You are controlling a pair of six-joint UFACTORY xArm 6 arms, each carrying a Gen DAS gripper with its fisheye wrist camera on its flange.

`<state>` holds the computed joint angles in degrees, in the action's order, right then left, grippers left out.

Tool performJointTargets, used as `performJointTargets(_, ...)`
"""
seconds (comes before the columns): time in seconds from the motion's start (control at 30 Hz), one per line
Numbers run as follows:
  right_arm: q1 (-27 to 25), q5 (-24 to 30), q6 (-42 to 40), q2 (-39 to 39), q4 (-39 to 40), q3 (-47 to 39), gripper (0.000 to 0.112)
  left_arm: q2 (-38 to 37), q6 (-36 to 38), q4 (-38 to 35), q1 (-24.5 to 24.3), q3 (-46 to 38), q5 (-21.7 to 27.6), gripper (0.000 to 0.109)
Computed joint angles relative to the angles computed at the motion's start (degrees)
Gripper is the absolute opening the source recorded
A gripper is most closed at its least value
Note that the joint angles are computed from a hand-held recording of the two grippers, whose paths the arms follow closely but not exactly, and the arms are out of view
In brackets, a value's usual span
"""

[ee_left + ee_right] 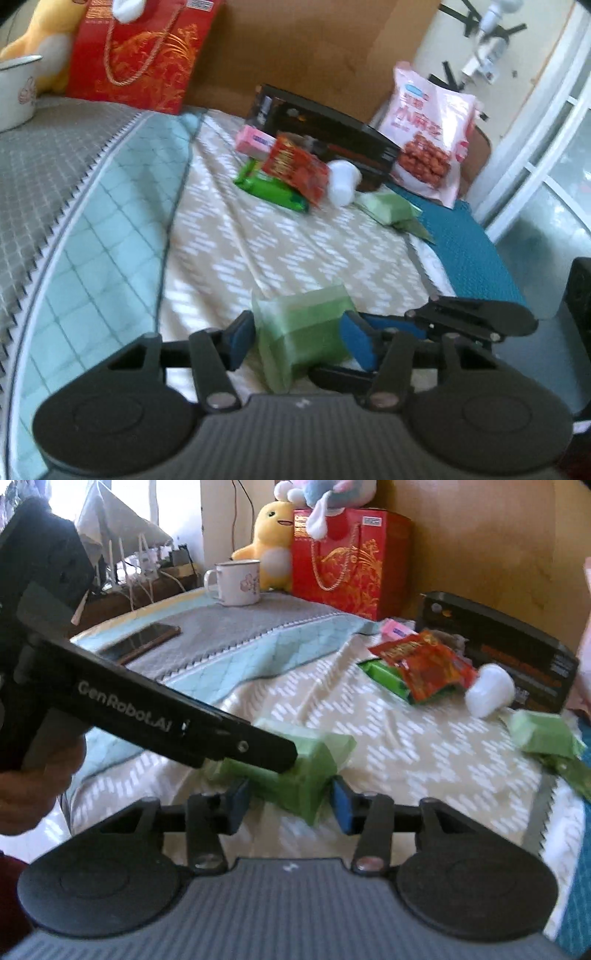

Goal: Organize snacks
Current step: 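Move the left tool to the green wrapped packet and grasp it, then carry the green packet with the left tool into the black tray, release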

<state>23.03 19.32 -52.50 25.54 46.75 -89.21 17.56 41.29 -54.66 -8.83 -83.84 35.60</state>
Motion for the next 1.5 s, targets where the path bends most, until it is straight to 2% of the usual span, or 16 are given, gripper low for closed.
performJointTargets(0.23,0.09,-3.31,0.39,-11.31,6.12,15.05,0.041,-6.57,10.28,-6.38,-0.08,7.5,6.91,0.051)
performJointTargets(0.37,-0.28,-5.27,1.71,-17.05,10.96,22.54,0.041,-8.96,13.16,-6.97,-1.59,10.22,8.72,0.052)
performJointTargets(0.53,-0.31,-7.71,3.92,-21.54,13.11,28.5,0.041,-9.6,14.01,-6.59,-2.98,10.71,11.24,0.052)
performJointTargets(0.7,-0.64,-8.06,3.56,-22.95,14.43,30.23,0.042,-10.29,14.3,-5.36,-4.23,11.26,11.08,0.052)
performJointTargets(0.87,-0.49,-8.07,-1.37,-23.48,17.64,30.84,0.046,-10.29,13.93,-5.23,-3.3,11.02,12.86,0.052)
performJointTargets(0.97,0.52,-9.66,-3.73,-23.16,16.93,30.92,0.047,-10.37,13.96,-4.98,-2.57,11.02,13.52,0.052)
performJointTargets(1.1,2.0,-10.29,-10.48,-21.44,18.84,29.06,0.046,-12.15,15.32,-3.63,-1.76,13.08,10.81,0.052)
performJointTargets(1.2,2.24,-7.63,-16.95,-19.19,21.8,25.8,0.045,-13.74,14.62,-3.31,-0.12,15.01,9.05,0.052)
performJointTargets(1.3,0.68,-0.9,-20.77,-15.5,23.94,20.3,0.045,-14.4,12.75,-4.74,1.73,16.03,7.4,0.052)
performJointTargets(1.5,-0.7,9.39,-14.06,-6.46,19.12,6.85,0.039,-11.58,3.89,-2.69,4.07,12.31,2.3,0.052)
